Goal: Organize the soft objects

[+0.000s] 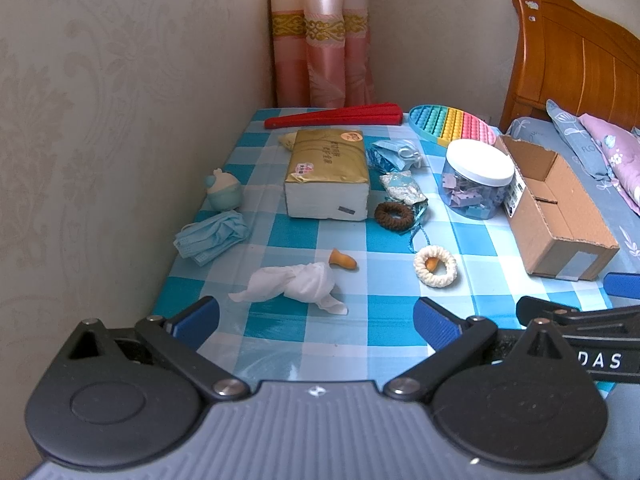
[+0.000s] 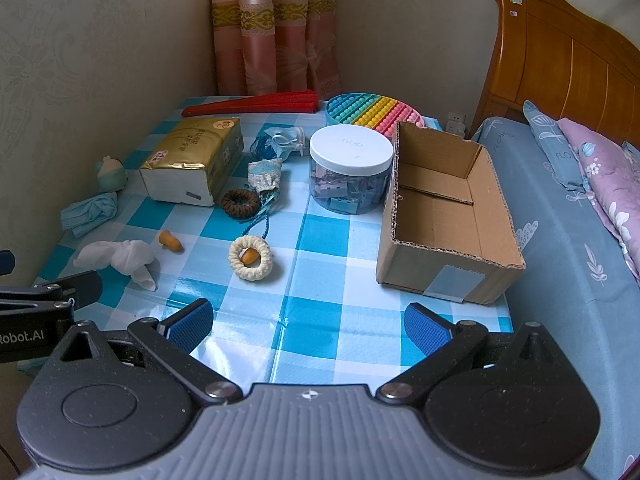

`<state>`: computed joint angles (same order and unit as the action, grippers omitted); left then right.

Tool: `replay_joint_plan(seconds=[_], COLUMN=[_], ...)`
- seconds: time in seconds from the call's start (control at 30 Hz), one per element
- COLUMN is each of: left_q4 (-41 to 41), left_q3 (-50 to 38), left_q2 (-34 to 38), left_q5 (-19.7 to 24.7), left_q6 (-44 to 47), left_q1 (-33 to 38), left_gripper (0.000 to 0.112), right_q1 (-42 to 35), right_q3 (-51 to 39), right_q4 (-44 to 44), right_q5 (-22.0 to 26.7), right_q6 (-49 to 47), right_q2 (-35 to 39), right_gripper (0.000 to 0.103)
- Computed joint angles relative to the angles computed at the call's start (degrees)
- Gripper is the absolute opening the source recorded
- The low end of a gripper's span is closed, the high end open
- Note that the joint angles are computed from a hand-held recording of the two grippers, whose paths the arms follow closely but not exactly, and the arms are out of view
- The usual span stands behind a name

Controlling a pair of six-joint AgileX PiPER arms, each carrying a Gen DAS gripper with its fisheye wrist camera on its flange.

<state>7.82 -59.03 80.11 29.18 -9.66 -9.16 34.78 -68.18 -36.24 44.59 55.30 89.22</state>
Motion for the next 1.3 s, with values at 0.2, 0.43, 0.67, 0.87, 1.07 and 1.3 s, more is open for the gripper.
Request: replay_joint_plan(seconds=[0.2, 0.43, 0.67, 0.87, 1.07, 1.3], left_q4=[-0.17, 0.02, -0.32, -0.39, -0.59, -2.94], left_q3=[-0.18, 0.0, -0.02, -0.04, -0.03, -0.23], left_q2=[0.04, 0.04, -0.27, -0.3, -0.3, -0.25], left_q5=[0.07, -0.16, 0.17, 0.22, 0.18, -0.17], left_q6=[0.24, 0.05, 0.43, 0.5, 0.75, 3.3], left_q1=[0.09, 0.06, 0.24, 0.3, 0.35, 1.06], left_gripper=[0.102, 0.102, 0.102, 0.102, 0.102, 0.102], right_q1=[0.11, 0.08, 0.14, 0.12, 0.43, 0.21], right_q3=[-0.12, -0.13, -0.23, -0.4, -0.08, -1.12], right_q4=[0.1, 0.11, 0.01, 0.1, -0.41, 0.09], right_q5=[0.25, 0.22, 0.3, 0.32, 0.29, 0.61], right_q6=[-0.06, -0.07, -0.08, -0.16, 0.44, -1.27], right_q2=[0.0, 0.01, 0.03, 0.15, 0.25, 0.28], right_gripper=[0.103, 0.103, 0.103, 0.103, 0.103, 0.103])
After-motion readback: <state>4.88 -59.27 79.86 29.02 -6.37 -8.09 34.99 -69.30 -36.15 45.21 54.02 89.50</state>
